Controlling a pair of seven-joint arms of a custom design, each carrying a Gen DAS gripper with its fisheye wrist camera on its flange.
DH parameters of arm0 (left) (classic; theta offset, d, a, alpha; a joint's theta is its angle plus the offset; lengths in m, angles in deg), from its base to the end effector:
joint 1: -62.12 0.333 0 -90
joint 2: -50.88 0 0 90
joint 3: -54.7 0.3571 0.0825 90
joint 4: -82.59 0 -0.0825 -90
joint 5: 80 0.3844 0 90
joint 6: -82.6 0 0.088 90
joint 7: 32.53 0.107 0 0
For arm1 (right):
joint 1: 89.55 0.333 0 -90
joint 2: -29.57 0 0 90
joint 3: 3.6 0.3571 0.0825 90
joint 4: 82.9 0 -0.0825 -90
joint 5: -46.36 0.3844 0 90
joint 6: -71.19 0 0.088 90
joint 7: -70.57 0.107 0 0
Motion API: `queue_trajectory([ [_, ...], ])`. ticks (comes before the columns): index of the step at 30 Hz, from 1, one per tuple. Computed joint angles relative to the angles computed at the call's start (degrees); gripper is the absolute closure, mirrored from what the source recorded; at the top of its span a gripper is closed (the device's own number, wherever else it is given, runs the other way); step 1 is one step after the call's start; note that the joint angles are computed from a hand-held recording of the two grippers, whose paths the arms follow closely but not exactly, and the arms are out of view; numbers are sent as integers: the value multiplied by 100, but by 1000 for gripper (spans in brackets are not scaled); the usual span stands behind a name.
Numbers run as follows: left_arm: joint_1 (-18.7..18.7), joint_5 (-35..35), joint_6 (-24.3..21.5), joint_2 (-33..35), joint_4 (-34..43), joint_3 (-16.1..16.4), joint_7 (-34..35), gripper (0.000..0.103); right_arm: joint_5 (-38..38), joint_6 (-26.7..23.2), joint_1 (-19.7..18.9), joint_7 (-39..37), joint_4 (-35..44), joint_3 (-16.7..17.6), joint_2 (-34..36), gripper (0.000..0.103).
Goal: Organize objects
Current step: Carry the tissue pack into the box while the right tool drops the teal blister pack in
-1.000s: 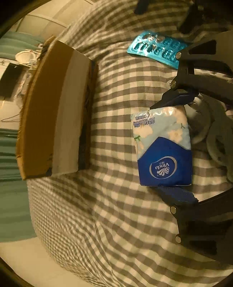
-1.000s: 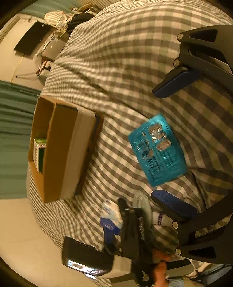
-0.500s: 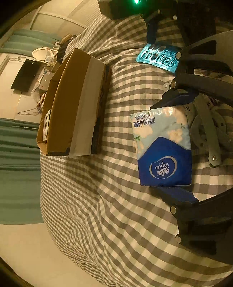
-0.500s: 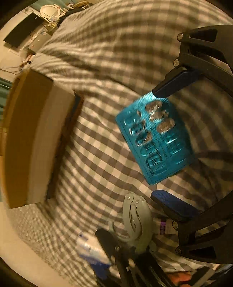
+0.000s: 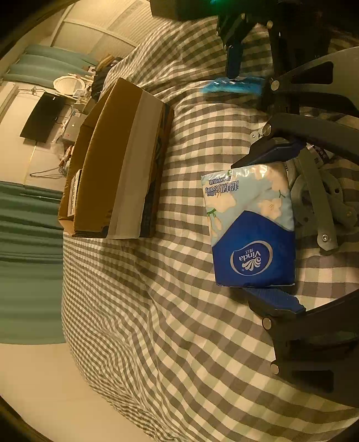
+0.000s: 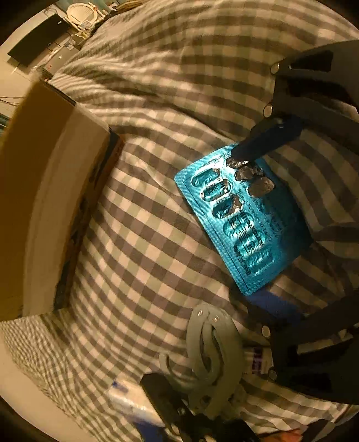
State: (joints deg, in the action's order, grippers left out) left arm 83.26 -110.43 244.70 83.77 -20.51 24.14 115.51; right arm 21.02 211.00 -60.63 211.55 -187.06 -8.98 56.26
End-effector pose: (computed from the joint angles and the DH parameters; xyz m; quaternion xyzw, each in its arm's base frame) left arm 0.7107 -0.0345 0.3457 -0.4550 0.8204 -0.3256 0.1180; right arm 0.6233 0.2782 0.3354 -0.6415 0.7433 -0.1829 0.0505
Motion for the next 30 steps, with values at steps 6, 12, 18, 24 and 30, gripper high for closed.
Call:
queue_trajectory([
  [6,5,-15,55,-50,-43,-12,-46,26,-1311,-590,426,609,-263,-152,-448,79],
  [12,35,-122,40,-178,-39,-77,-70,26,-2219,-628,267,1311,-583,19,-954,94],
  [18,-69,-311,-183,-317,210,-58,-48,26,-2714,-590,37,1435,-331,255,-1018,96],
  [24,-216,-860,-519,-363,904,-120,286,26,-3432,-156,-80,1698,-142,322,-1275,96],
  [30,-953,-639,-655,-3,2005,344,-69,26,-3905,135,-291,1695,447,289,-1202,96],
])
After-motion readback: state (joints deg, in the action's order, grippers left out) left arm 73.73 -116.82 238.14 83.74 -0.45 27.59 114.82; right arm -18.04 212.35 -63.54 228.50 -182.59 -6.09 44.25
